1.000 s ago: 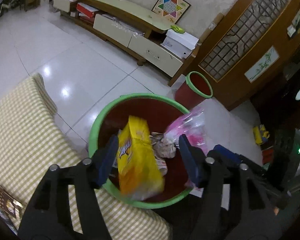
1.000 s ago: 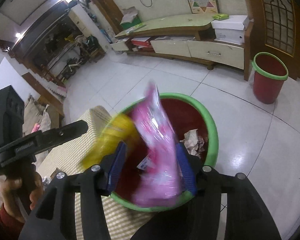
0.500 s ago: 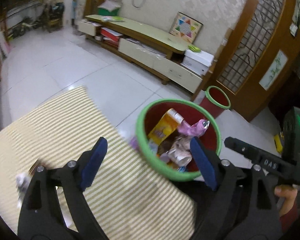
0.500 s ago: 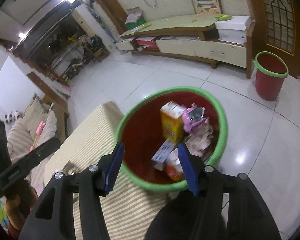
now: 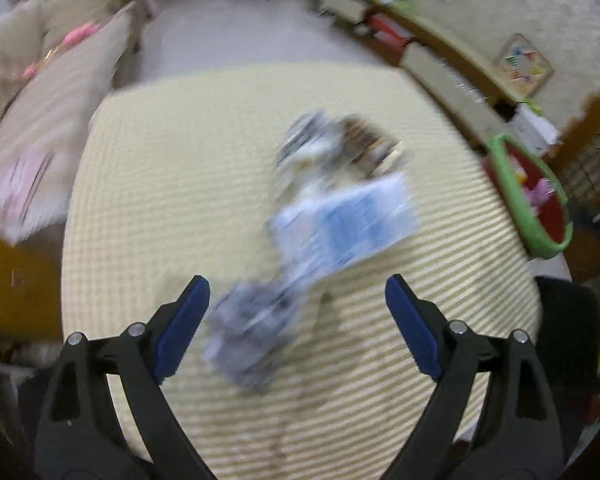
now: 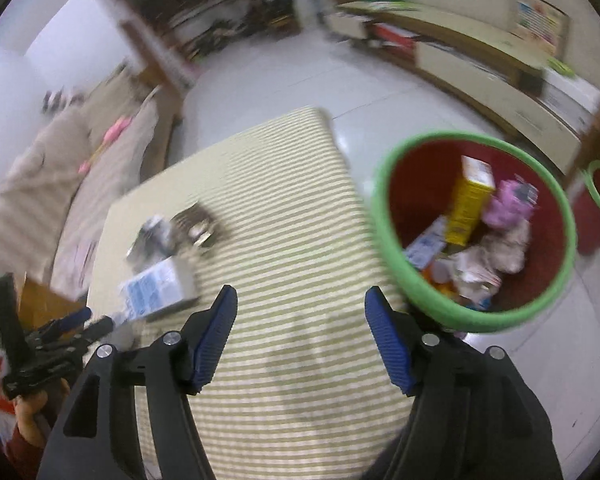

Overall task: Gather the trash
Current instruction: 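Grasp the grey crumpled paper on the table with the left tool, then grasp the white milk carton with the right tool while the left tool holds the grey paper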

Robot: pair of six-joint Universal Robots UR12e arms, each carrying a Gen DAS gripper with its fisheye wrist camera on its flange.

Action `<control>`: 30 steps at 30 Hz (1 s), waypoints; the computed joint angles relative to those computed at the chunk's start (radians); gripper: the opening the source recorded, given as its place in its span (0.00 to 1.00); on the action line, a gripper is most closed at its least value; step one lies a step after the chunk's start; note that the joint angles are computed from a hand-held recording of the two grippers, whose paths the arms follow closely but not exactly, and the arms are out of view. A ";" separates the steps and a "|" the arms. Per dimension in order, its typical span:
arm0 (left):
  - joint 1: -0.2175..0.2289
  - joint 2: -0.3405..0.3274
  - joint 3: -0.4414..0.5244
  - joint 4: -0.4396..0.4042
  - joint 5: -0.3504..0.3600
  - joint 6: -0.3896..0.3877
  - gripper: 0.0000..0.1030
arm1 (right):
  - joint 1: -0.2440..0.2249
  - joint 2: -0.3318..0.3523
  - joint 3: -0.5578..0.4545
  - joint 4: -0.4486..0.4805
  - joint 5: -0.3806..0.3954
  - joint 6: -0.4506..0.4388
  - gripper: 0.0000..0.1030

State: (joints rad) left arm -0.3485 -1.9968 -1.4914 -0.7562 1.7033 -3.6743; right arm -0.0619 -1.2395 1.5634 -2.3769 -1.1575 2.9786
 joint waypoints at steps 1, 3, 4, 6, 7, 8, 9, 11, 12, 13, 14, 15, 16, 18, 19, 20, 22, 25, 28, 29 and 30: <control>0.004 0.004 -0.012 0.003 -0.009 -0.019 0.85 | 0.013 0.004 -0.009 0.006 -0.010 -0.020 0.63; 0.016 0.006 -0.034 0.014 -0.040 -0.049 0.85 | 0.031 0.009 -0.022 0.015 -0.018 -0.050 0.69; 0.017 0.004 -0.040 0.020 -0.047 -0.052 0.85 | 0.040 0.011 -0.026 0.020 -0.019 -0.067 0.70; 0.021 -0.004 -0.045 0.032 -0.061 -0.041 0.84 | 0.061 0.017 -0.044 0.050 -0.030 -0.125 0.70; 0.023 -0.004 -0.051 0.045 -0.071 -0.038 0.81 | 0.069 0.019 -0.050 0.062 -0.041 -0.153 0.70; 0.026 -0.005 -0.057 0.061 -0.084 -0.037 0.75 | 0.081 0.023 -0.058 0.074 -0.062 -0.188 0.70; 0.030 -0.003 -0.065 0.070 -0.096 -0.035 0.59 | 0.096 0.028 -0.068 0.093 -0.092 -0.237 0.70; 0.034 0.005 -0.087 0.093 -0.094 -0.043 0.47 | 0.115 0.037 -0.086 0.129 -0.135 -0.312 0.70; 0.037 0.012 -0.104 0.124 -0.104 -0.055 0.45 | 0.125 0.043 -0.094 0.142 -0.158 -0.346 0.70; 0.037 0.016 -0.114 0.143 -0.097 -0.066 0.44 | 0.138 0.050 -0.103 0.154 -0.185 -0.387 0.70; 0.035 0.021 -0.123 0.160 -0.076 -0.075 0.44 | 0.151 0.057 -0.113 0.162 -0.204 -0.425 0.70; 0.031 0.025 -0.130 0.170 -0.058 -0.078 0.44 | 0.163 0.066 -0.123 0.167 -0.219 -0.459 0.70; 0.029 0.029 -0.137 0.181 -0.039 -0.078 0.44 | 0.168 0.070 -0.128 0.170 -0.227 -0.486 0.70; 0.032 0.034 -0.150 0.191 -0.039 -0.081 0.45 | 0.193 0.088 -0.147 0.171 -0.256 -0.565 0.72; 0.034 0.037 -0.157 0.197 -0.045 -0.086 0.45 | 0.205 0.096 -0.152 0.165 -0.272 -0.604 0.73; 0.037 0.041 -0.167 0.209 -0.053 -0.092 0.45 | 0.216 0.104 -0.159 0.165 -0.288 -0.641 0.74; 0.043 0.052 -0.188 0.233 -0.065 -0.102 0.45 | 0.243 0.125 -0.181 0.188 -0.331 -0.732 0.75; 0.050 0.063 -0.208 0.253 -0.065 -0.106 0.45 | 0.281 0.148 -0.193 0.187 -0.408 -0.859 0.78; 0.058 0.069 -0.224 0.276 -0.089 -0.127 0.46 | 0.303 0.169 -0.202 0.169 -0.442 -0.954 0.85; 0.060 0.071 -0.228 0.279 -0.093 -0.131 0.46 | 0.310 0.181 -0.215 0.178 -0.456 -0.968 0.85; 0.062 0.074 -0.233 0.285 -0.097 -0.131 0.46 | 0.313 0.188 -0.225 0.189 -0.463 -0.968 0.85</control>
State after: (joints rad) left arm -0.2862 -1.9230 -1.7248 -0.4715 1.6058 -3.8051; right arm 0.2512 -1.0514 1.3387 -2.1883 -1.6207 2.0107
